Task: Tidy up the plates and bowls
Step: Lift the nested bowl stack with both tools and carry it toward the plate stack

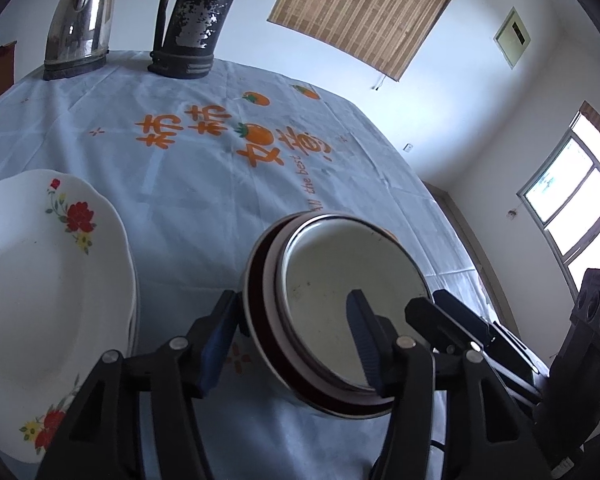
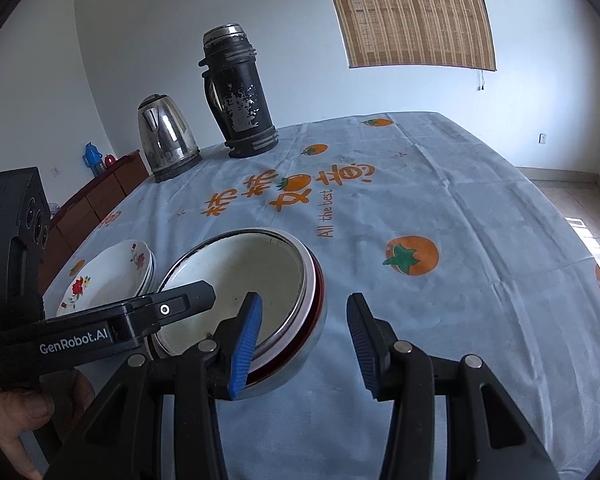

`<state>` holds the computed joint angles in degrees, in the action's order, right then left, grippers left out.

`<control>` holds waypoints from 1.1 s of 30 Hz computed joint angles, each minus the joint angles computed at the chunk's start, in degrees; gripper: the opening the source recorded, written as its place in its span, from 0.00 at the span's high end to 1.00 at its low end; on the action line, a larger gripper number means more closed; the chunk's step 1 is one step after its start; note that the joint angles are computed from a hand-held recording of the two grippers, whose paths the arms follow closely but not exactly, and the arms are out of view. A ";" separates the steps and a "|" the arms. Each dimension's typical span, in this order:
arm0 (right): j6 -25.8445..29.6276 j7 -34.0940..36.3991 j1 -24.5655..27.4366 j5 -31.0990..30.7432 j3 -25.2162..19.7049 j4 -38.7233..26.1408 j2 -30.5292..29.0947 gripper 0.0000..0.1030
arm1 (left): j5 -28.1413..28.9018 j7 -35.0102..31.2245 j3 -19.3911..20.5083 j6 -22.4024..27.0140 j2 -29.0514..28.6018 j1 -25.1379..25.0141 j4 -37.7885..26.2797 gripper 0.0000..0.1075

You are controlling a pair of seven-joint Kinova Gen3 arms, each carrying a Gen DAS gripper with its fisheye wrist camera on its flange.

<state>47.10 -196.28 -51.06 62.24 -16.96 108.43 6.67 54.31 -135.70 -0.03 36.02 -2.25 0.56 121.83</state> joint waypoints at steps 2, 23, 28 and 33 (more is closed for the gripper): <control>-0.52 -0.20 0.17 0.02 0.12 0.05 0.08 0.55 | 0.02 -0.20 0.00 0.00 -0.02 0.04 0.05 0.48; 1.98 3.26 -0.87 -2.92 0.96 -3.84 1.49 0.70 | 3.94 -2.85 -0.56 3.71 0.29 -1.99 0.69 0.42; 1.71 4.48 -0.69 -3.53 1.07 -4.53 1.21 0.71 | 5.01 -3.40 -1.20 4.00 -0.52 -2.30 1.20 0.42; 2.24 7.52 -0.70 -4.67 1.16 -6.30 1.38 0.71 | 5.64 -3.69 -1.76 3.39 -2.16 -2.35 1.56 0.42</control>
<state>49.33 -188.76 -51.76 57.56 -15.80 102.14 8.05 59.95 -139.38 -1.79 39.40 -4.42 -1.79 123.39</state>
